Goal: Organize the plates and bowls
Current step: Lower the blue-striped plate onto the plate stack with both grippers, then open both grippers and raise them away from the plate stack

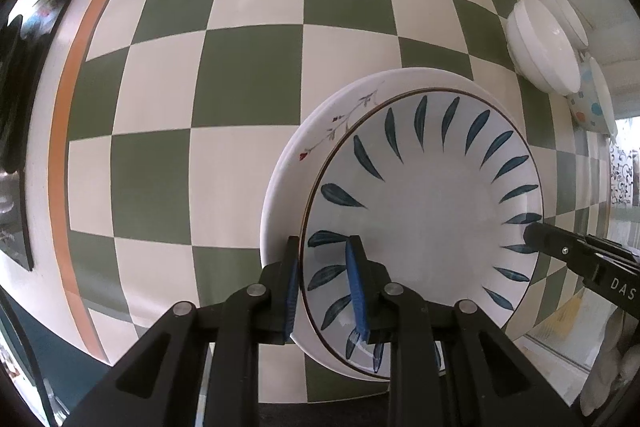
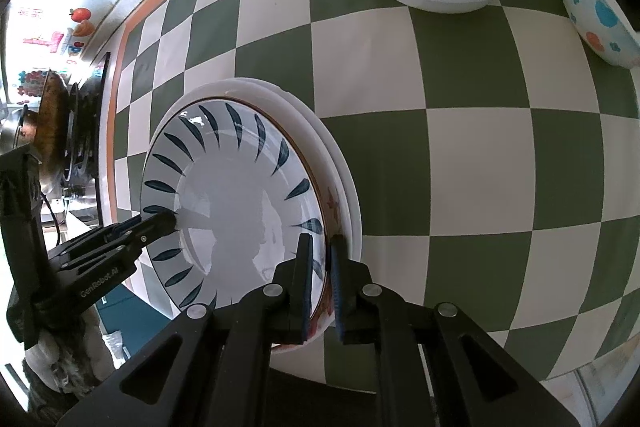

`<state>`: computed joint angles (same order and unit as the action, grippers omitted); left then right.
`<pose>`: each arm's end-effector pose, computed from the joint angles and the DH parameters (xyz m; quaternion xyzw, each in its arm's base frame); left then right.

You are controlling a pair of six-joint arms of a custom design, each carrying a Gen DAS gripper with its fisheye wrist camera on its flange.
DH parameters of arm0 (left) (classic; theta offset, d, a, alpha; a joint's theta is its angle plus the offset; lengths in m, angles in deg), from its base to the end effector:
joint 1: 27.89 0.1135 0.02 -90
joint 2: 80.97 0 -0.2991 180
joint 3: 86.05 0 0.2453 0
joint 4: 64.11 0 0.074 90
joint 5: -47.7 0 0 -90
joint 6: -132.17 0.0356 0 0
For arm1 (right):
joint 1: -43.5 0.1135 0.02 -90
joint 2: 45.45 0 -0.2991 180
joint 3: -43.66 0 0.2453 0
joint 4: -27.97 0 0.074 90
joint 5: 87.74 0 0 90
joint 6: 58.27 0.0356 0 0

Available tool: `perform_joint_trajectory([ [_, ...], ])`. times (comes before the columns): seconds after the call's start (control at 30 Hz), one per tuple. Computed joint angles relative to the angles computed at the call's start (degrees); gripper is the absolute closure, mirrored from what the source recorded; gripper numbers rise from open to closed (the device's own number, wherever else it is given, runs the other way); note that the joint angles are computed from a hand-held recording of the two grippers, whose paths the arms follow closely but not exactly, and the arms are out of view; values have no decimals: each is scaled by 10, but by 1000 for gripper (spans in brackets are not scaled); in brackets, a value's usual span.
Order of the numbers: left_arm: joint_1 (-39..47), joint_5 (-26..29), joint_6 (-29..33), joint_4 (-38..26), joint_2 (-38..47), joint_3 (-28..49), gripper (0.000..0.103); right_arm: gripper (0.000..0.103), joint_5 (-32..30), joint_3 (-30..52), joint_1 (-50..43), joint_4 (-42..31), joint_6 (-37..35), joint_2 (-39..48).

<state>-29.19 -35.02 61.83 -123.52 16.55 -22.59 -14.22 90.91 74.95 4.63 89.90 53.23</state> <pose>0.2556 -0.0103 0.1635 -0.1796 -0.9812 0.0675 0.0197 0.2050 0.1372 0.1130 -0.2082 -0.9588 -0.1932 0.0071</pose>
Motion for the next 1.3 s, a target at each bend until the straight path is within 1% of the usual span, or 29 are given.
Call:
perform_joint_trajectory([
  [0.33,29,-4,-10,-3,-11,-5,83,91,14,27,11,-57,-21,-8],
  [0.53,49,-8,1,-21,-72,-23,83,90,49,56,43,-123,-16,-47],
  [0.67,75,5,35,-64,-144,-20,83,90,86,87,86,-181,13,-89],
  [0.73,83,15,46,-96,-183,-10,83,90,109,106,116,-215,35,-110],
  [0.8,109,27,77,-136,-227,6,83,90,131,123,150,-247,67,-136],
  [0.83,118,34,89,-152,-236,19,82,90,138,129,162,-258,79,-145],
  [0.87,125,41,97,-170,-256,25,82,90,152,142,185,-279,101,-159],
  [0.93,159,60,133,-212,-287,50,81,85,177,162,220,-311,131,-177],
  [0.97,179,72,154,-237,-301,66,78,80,198,181,245,-337,153,-184],
  [1.0,178,75,154,-250,-315,75,73,77,215,196,265,-359,171,-189],
  [1.03,192,83,169,-267,-326,89,68,75,232,213,286,-380,188,-193],
  [1.07,203,92,181,-282,-338,100,66,70,254,234,313,-408,214,-199],
  [1.1,217,99,195,-299,-347,113,59,65,266,246,328,-423,227,-202],
  [1.13,226,104,204,-308,-354,119,48,63,281,264,348,-445,245,-204],
  [1.17,248,115,228,-327,-361,133,41,57,299,286,370,-470,267,-203],
  [1.2,263,122,244,-338,-365,139,31,52,312,301,386,-486,282,-201],
  [1.23,285,133,266,-354,-370,149,28,50,332,324,410,-513,306,-198],
  [1.3,321,149,305,-380,-373,162,26,34,353,356,439,-552,340,-191],
])
